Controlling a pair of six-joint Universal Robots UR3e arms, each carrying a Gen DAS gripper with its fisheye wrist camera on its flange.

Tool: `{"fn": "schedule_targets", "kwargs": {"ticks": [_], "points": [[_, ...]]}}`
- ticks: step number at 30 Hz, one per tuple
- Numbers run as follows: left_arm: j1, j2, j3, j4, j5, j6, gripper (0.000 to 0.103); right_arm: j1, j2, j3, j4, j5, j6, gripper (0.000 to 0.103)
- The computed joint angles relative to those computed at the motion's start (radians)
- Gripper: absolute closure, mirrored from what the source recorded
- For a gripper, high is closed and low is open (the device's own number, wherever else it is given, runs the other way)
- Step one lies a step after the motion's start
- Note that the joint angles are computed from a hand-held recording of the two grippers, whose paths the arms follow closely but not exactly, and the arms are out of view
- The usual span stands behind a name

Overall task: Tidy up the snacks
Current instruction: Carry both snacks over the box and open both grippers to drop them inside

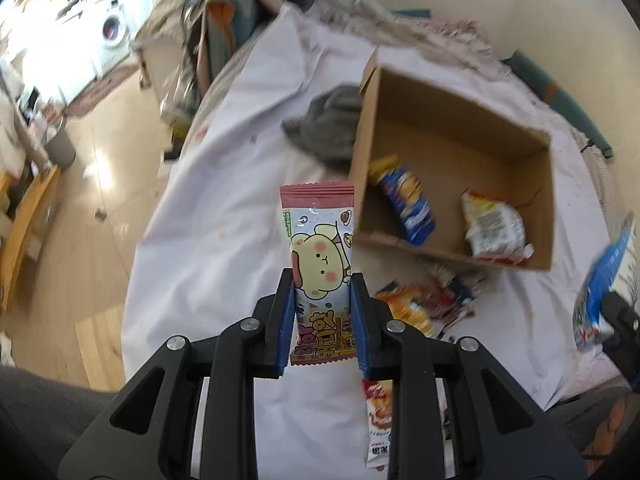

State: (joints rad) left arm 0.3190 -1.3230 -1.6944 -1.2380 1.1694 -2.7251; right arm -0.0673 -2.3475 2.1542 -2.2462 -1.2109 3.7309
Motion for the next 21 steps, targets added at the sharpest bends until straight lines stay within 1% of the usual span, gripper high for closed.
{"fn": "schedule_targets", "kwargs": {"ticks": [1,2,4,5,6,7,10,14,17,21], "points": [[-0.002,0.001,0.016,0.001,-0.016,0.01,0.081,-0.008,0.008,-0.005,-0.022,0.009,-0.01,0.04],[-0.004,-0.001,0.03,-0.003,-0.028,0.019,0.081,0.017,0.058,-0.017,-0.083,-0.011,0.0,0.04],[-0.006,-0.02,0.081,-0.048,-0.081,0.061,0.081,0.039,0.134,-0.035,-0.163,-0.036,-0.006,0.04],[-0.01,-0.037,0.116,-0.073,-0.108,0.078,0.081,0.049,0.172,-0.054,-0.188,-0.046,-0.008,0.04],[-0.019,-0.045,0.131,-0.072,-0.112,0.076,0.081,0.045,0.194,-0.064,-0.201,-0.048,-0.02,0.04],[-0.032,-0.057,0.15,-0.066,-0.11,0.073,0.081,0.041,0.222,-0.081,-0.209,-0.055,-0.034,0.04],[-0.078,-0.116,0.216,-0.04,-0.1,0.065,0.081,0.0,0.26,-0.114,-0.202,-0.032,-0.07,0.04],[-0.141,-0.217,0.314,0.002,-0.074,0.029,0.081,-0.034,0.283,-0.136,-0.194,-0.03,-0.106,0.04],[-0.188,-0.279,0.372,0.032,-0.054,0.01,0.081,-0.062,0.307,-0.141,-0.201,-0.018,-0.12,0.04],[-0.236,-0.364,0.45,0.041,-0.045,-0.012,0.081,-0.086,0.361,-0.158,-0.22,-0.013,-0.135,0.04]]}}
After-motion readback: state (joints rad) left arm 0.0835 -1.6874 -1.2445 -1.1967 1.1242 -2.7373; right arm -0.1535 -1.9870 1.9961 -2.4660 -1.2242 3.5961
